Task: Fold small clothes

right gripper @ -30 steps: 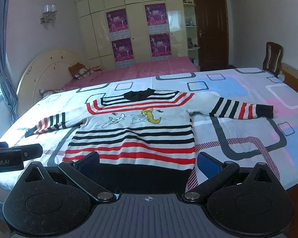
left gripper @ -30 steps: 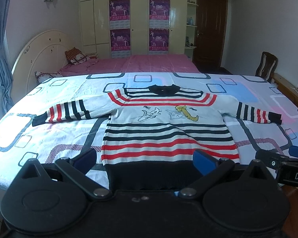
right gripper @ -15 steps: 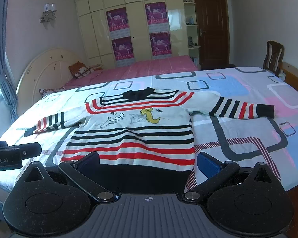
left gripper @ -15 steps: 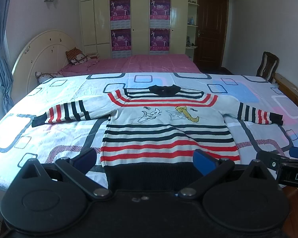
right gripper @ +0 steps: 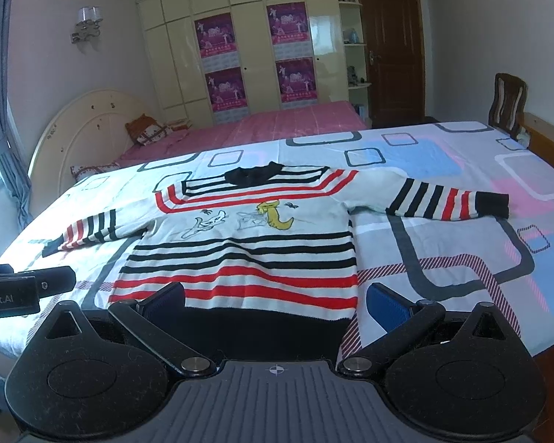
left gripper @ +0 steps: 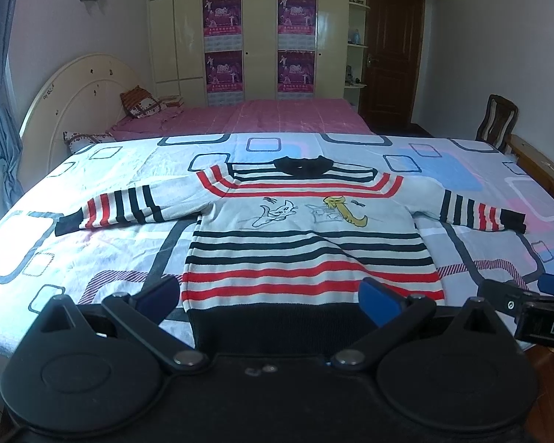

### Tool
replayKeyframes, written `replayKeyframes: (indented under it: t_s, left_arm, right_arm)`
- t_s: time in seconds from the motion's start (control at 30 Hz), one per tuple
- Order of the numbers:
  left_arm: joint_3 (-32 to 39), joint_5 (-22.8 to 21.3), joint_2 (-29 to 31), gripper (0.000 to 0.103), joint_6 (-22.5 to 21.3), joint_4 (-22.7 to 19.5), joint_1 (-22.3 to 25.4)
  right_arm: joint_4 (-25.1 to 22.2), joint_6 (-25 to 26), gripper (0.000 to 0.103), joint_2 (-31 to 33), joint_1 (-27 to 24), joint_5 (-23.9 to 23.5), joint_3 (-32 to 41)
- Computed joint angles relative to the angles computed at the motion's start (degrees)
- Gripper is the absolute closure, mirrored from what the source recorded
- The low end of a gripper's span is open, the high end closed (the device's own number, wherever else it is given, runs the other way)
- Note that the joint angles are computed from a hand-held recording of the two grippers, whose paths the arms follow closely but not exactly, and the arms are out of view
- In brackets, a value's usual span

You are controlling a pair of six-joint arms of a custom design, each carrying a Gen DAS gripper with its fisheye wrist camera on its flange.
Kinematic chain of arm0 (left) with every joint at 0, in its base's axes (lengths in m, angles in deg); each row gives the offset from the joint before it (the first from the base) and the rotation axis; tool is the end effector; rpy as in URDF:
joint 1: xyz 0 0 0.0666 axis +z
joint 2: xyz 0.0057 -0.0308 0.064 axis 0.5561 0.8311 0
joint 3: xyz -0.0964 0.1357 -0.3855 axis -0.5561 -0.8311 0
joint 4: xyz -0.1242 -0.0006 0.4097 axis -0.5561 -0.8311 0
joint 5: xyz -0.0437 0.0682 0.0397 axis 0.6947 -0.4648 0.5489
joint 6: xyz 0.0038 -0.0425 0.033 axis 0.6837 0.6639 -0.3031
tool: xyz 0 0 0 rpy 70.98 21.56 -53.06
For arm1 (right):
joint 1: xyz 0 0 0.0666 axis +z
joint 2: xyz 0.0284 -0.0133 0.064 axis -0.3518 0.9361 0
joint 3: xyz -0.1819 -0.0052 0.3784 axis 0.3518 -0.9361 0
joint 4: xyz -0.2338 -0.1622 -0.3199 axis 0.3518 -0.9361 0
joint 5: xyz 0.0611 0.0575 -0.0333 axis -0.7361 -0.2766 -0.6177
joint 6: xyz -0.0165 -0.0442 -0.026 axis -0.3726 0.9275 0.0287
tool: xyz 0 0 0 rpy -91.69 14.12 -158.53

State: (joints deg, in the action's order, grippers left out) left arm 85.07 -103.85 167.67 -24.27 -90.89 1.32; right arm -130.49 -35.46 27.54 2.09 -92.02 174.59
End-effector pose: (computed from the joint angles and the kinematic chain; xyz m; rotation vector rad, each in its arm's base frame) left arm 0.4751 -0.2786 0.6159 -0.2783 2.2376 0.1522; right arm 0.4966 0.2098 0.6007 -0.2583 2.2003 0.4119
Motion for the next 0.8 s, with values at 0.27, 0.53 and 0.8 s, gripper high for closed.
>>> replayKeyframes:
  t_s: [0.27,0.53,0.8]
  left_arm:
    - [0.26,-0.14,0.57,0.000,0.41,-0.06,-0.17]
    - [-0.35,-0.36,0.48,0.000,0.58,0.35,-0.08]
    - [-0.93,-0.25,0.32,0.000,0.82,0.71,0.43]
  right_arm:
    - [0.15,0.02,0.000,0.01,-0.17,-0.02,-0.08]
    - [0.52,-0.06,0.000,0.01,-0.50,0.11,-0.35]
    - [0.44,0.01,0.000,0.19,-0.43,0.33,-0.25]
